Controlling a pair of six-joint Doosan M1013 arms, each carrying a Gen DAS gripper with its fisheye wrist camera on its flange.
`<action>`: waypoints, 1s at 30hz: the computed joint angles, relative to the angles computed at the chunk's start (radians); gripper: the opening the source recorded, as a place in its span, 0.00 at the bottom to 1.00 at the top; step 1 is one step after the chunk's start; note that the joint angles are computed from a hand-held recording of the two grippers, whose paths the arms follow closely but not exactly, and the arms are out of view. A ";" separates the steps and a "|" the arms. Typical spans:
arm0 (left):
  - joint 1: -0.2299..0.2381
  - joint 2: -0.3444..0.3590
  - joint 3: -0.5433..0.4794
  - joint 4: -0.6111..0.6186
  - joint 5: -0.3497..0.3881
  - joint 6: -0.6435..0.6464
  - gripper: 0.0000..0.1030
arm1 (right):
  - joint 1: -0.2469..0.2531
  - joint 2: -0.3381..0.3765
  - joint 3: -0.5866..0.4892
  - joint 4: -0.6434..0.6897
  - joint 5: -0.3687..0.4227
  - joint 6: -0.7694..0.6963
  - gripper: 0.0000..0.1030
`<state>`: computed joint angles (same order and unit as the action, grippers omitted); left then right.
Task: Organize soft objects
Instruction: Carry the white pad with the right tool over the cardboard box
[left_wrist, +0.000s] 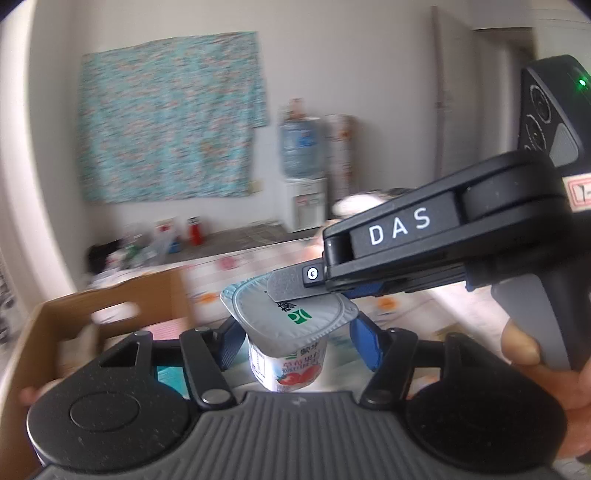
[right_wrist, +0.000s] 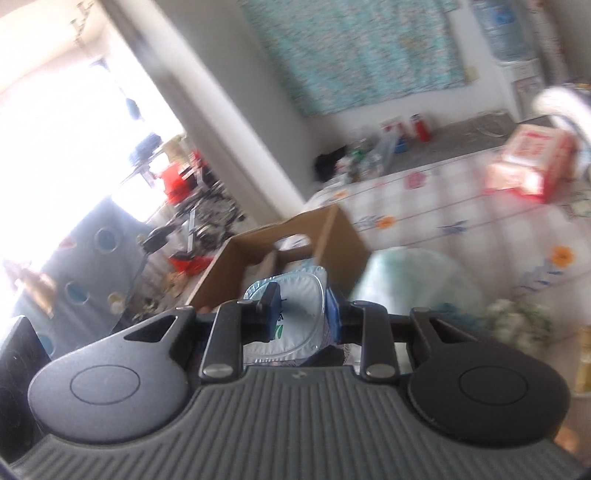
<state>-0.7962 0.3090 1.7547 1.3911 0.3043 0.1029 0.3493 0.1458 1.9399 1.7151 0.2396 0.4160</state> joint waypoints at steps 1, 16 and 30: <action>0.008 -0.007 0.004 -0.045 0.017 0.034 0.62 | 0.007 0.018 -0.024 -0.064 0.026 0.057 0.26; 0.167 -0.032 0.025 -1.165 0.059 1.055 0.61 | 0.073 0.202 -0.288 -0.815 0.400 0.796 0.29; 0.226 0.004 0.009 -1.622 0.216 1.487 0.60 | 0.096 0.239 -0.366 -1.084 0.539 0.980 0.32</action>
<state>-0.5705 0.3127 1.7637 -0.2313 0.5202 1.5901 0.4454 0.3843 1.5743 0.6313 0.7784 1.3962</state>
